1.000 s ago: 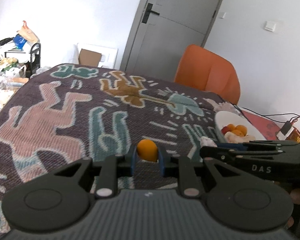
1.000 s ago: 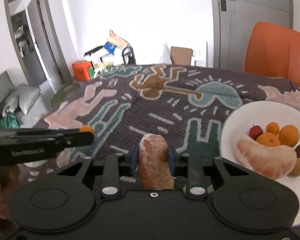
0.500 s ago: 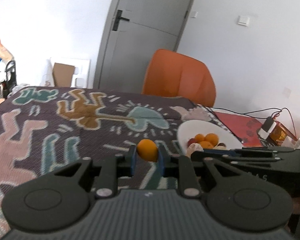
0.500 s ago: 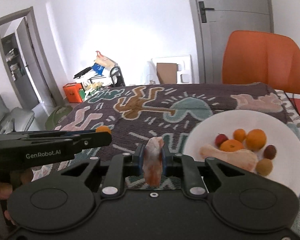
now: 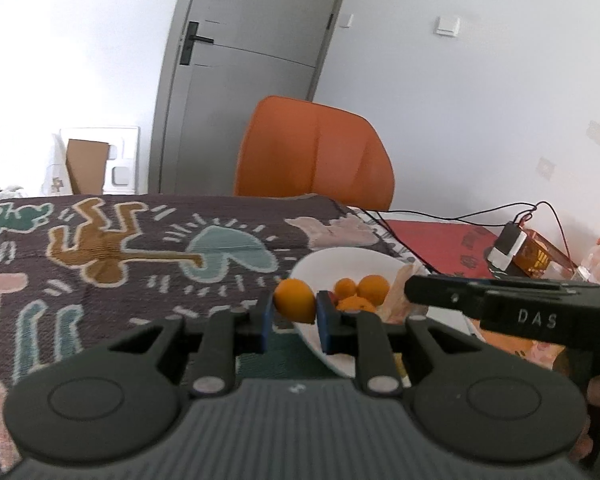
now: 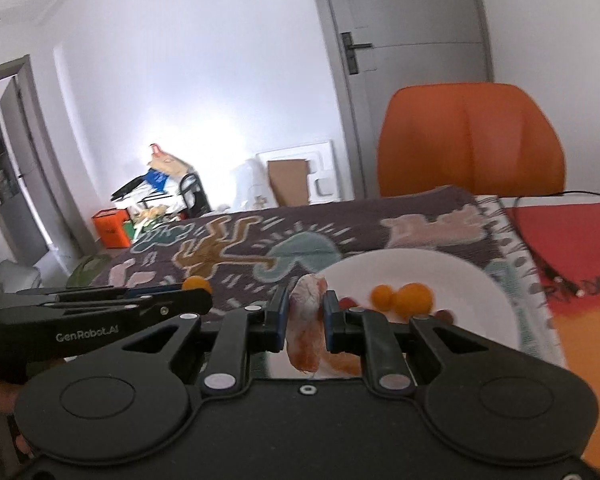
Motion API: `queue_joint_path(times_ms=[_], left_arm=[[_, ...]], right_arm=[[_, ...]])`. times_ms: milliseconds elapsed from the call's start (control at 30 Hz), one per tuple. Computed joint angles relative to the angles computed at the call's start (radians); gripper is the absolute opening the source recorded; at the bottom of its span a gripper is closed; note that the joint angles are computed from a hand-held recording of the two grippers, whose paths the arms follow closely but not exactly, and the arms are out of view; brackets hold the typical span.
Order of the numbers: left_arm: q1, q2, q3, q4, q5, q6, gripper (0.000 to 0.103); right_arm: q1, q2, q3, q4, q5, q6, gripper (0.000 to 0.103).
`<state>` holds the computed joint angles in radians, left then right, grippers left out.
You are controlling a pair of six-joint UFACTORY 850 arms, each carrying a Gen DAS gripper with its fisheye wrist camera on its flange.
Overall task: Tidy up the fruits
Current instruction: 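Carry both fruits over the plate and open both tools to release them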
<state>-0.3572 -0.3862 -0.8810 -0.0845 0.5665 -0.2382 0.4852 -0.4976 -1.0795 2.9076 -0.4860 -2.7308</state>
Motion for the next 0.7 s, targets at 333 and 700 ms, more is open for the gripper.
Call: queue_joint_path(times_ms=[333,700], left_arm=[[-0.025,-0.058,-0.078,0.076,-0.044,-0.033,0.021],[-0.042,-0.117,-0.149,0.191,-0.105,-0.124,0.027]], right_arm=[[-0.046,-0.001,0.006,0.151,0.01,-0.122,0.016],[-0.076,-0.012,-0.001,0.174,0.036,-0.126,0.016]])
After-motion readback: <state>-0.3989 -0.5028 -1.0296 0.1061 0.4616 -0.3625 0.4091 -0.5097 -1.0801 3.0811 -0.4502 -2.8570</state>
